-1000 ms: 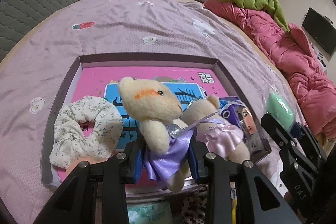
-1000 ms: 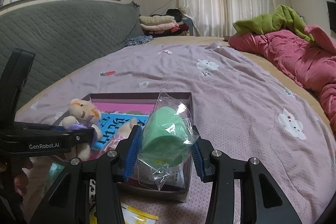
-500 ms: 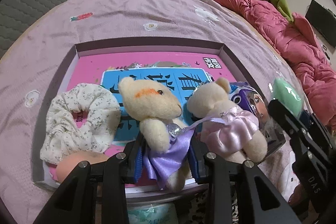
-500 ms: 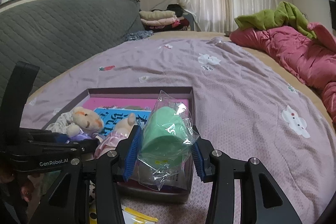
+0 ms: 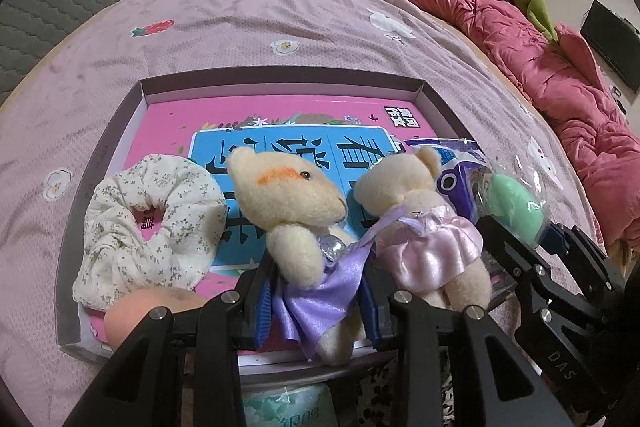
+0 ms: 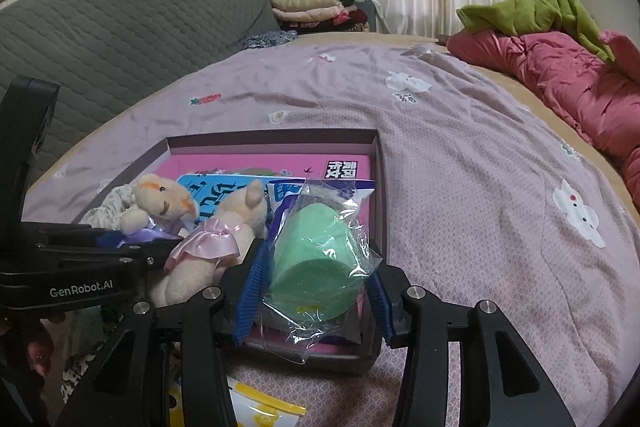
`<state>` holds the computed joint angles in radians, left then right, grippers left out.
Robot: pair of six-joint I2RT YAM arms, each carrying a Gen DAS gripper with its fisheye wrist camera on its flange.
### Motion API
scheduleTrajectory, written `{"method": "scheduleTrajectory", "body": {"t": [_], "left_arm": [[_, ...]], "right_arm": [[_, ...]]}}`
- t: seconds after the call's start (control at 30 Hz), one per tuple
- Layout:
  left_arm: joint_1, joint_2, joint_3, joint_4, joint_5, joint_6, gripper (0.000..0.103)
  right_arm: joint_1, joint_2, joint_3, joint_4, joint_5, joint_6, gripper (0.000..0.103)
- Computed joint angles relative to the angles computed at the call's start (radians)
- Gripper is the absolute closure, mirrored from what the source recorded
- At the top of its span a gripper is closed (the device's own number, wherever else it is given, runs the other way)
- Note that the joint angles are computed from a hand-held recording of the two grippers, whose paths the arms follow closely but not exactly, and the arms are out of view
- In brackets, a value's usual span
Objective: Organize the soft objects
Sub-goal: 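Lower the purple-dress bear into the box with the left gripper while the right lowers the green ball in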
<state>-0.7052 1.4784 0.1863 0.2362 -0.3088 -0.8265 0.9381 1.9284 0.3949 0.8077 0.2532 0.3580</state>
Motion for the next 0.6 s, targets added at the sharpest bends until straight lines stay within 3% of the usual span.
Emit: {"method": "scheduleTrajectory", "body": {"t": [0.23, 0.53, 0.6], "left_arm": [[-0.002, 0.006, 0.008, -0.010, -0.001, -0.006, 0.067], [0.005, 0.004, 0.012, -0.024, 0.003, -0.003, 0.067], [0.003, 0.006, 0.014, -0.025, 0.001, -0.006, 0.066]], "right_arm": [[-0.002, -0.010, 0.000, -0.009, -0.001, 0.002, 0.052], [-0.014, -0.028, -0.025, 0.030, -0.032, 0.004, 0.040], [-0.010, -0.036, -0.034, 0.039, -0.016, 0.003, 0.034]]}}
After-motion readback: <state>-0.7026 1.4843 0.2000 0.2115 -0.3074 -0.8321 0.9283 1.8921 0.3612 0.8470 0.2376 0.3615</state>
